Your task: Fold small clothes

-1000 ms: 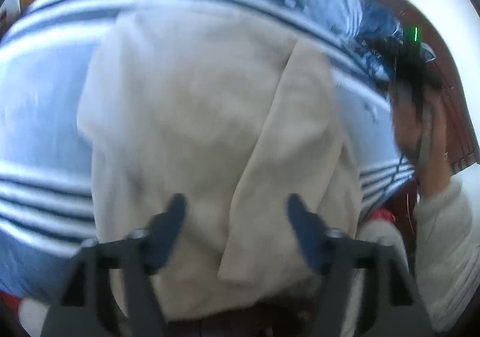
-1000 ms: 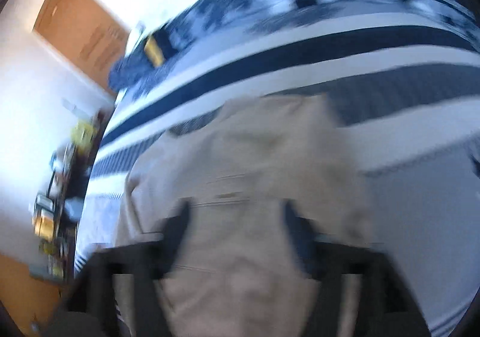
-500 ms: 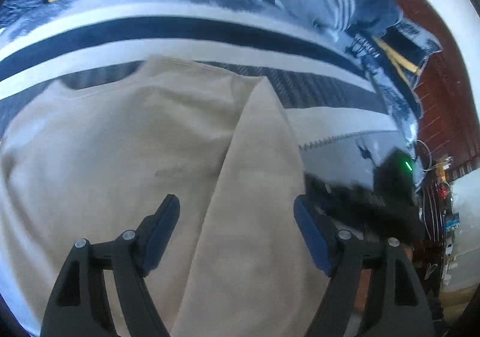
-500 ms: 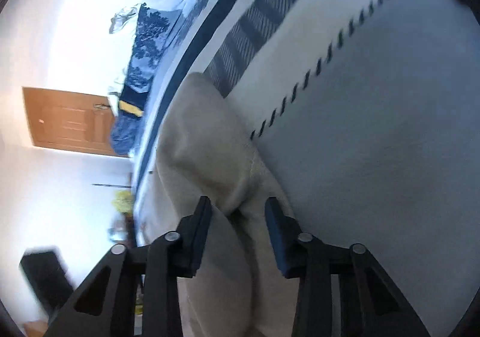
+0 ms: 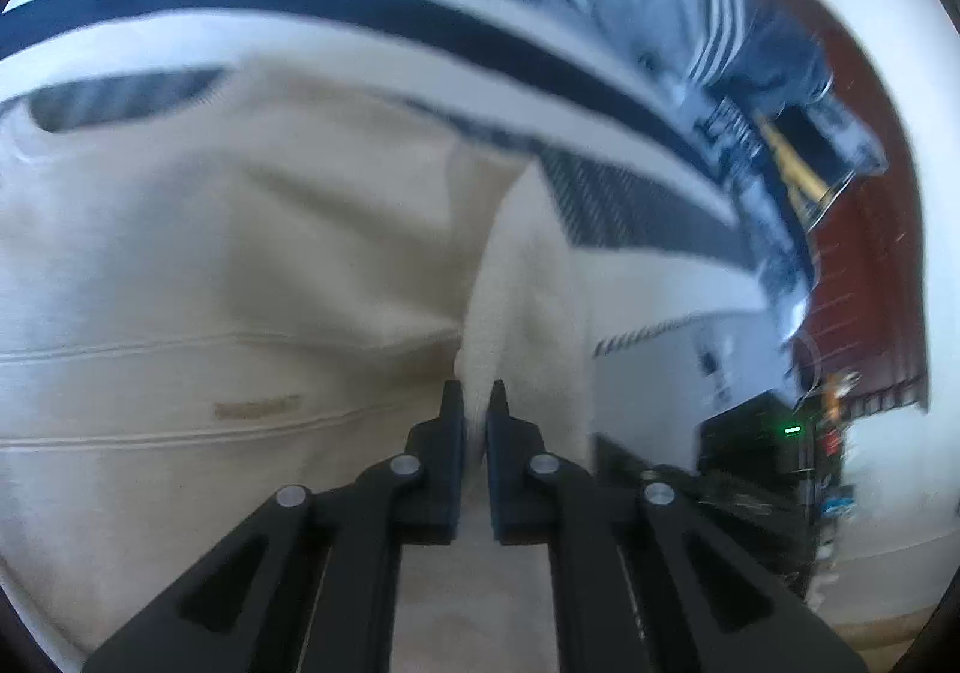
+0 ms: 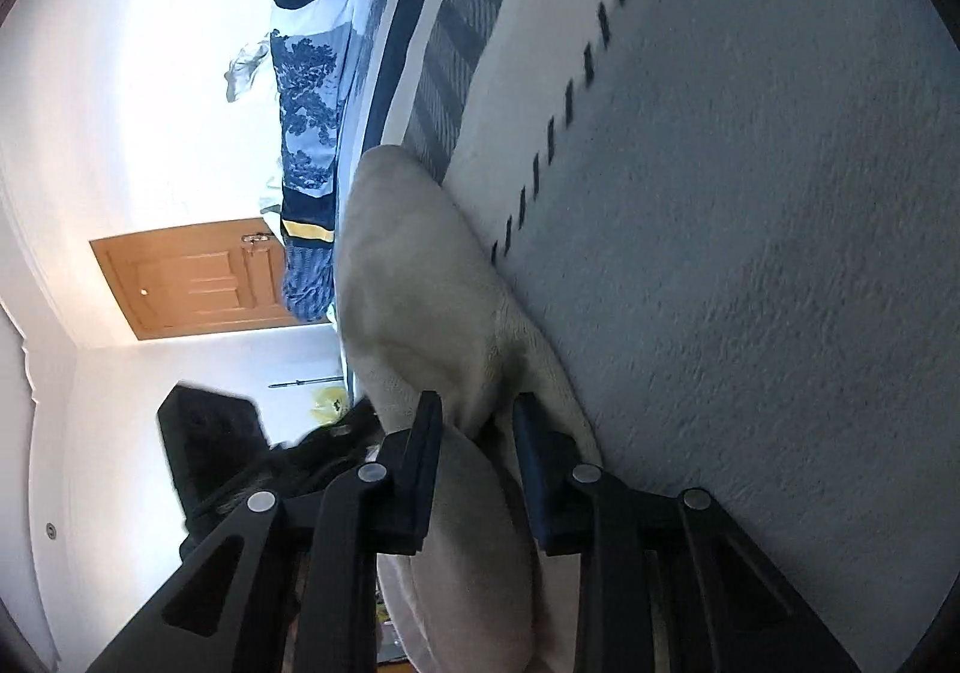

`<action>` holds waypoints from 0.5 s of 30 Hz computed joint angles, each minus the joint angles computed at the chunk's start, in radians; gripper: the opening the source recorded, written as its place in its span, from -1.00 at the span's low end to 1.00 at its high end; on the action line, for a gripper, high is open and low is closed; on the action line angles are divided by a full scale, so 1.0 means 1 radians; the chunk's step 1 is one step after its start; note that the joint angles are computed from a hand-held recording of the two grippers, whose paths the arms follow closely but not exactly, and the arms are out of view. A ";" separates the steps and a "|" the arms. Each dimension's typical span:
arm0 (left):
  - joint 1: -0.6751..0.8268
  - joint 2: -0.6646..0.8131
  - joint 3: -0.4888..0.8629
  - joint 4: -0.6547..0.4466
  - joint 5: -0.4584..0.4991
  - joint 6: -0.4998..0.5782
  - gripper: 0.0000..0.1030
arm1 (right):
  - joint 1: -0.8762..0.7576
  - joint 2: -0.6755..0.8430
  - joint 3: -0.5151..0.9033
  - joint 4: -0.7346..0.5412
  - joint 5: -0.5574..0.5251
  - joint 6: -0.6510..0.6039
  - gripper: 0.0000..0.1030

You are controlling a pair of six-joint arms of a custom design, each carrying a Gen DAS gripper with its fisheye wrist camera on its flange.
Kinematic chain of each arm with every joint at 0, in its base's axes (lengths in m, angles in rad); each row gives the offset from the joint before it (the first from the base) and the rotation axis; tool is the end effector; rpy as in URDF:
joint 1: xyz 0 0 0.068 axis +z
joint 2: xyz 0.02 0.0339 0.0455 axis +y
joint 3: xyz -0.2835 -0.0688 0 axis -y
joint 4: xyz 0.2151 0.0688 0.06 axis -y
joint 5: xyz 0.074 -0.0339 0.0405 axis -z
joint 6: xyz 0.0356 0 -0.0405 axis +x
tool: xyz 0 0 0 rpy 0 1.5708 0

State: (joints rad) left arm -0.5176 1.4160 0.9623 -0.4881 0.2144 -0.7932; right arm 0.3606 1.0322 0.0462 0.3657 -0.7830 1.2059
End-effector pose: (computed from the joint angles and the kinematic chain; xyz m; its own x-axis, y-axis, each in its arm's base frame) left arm 0.2221 -0.1352 0.2653 -0.9150 -0.2802 -0.2902 -0.0852 0.8374 -0.5399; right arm 0.1073 0.0673 0.1529 -0.9294 0.3572 0.0927 0.2272 0.3560 0.9065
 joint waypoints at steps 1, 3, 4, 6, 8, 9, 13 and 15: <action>0.018 -0.031 -0.010 -0.004 0.010 -0.002 -0.88 | 0.021 0.019 -0.007 0.040 0.011 0.020 -0.44; 0.046 -0.051 -0.020 -0.010 0.025 0.000 -0.89 | 0.061 0.059 -0.024 0.131 0.042 0.062 -0.31; 0.049 -0.041 -0.013 -0.033 0.011 0.016 -0.89 | 0.069 0.081 -0.032 0.173 0.052 0.073 -0.31; 0.070 -0.036 -0.035 -0.046 0.017 0.024 -0.89 | 0.092 0.136 -0.043 0.255 0.081 0.091 -0.31; 0.087 -0.014 -0.071 -0.005 0.052 0.002 -0.89 | 0.119 0.132 -0.030 0.236 0.123 0.082 -0.41; 0.080 0.001 -0.061 -0.005 0.040 -0.009 -0.89 | 0.123 0.085 -0.012 0.157 0.145 0.058 -0.81; 0.067 -0.002 -0.078 0.044 0.054 -0.024 -0.89 | -0.049 -0.240 0.091 -0.278 0.090 -0.066 -0.92; 0.033 0.033 -0.050 0.027 0.011 -0.018 -0.87 | -0.170 -0.357 0.167 -0.497 0.068 -0.186 -0.96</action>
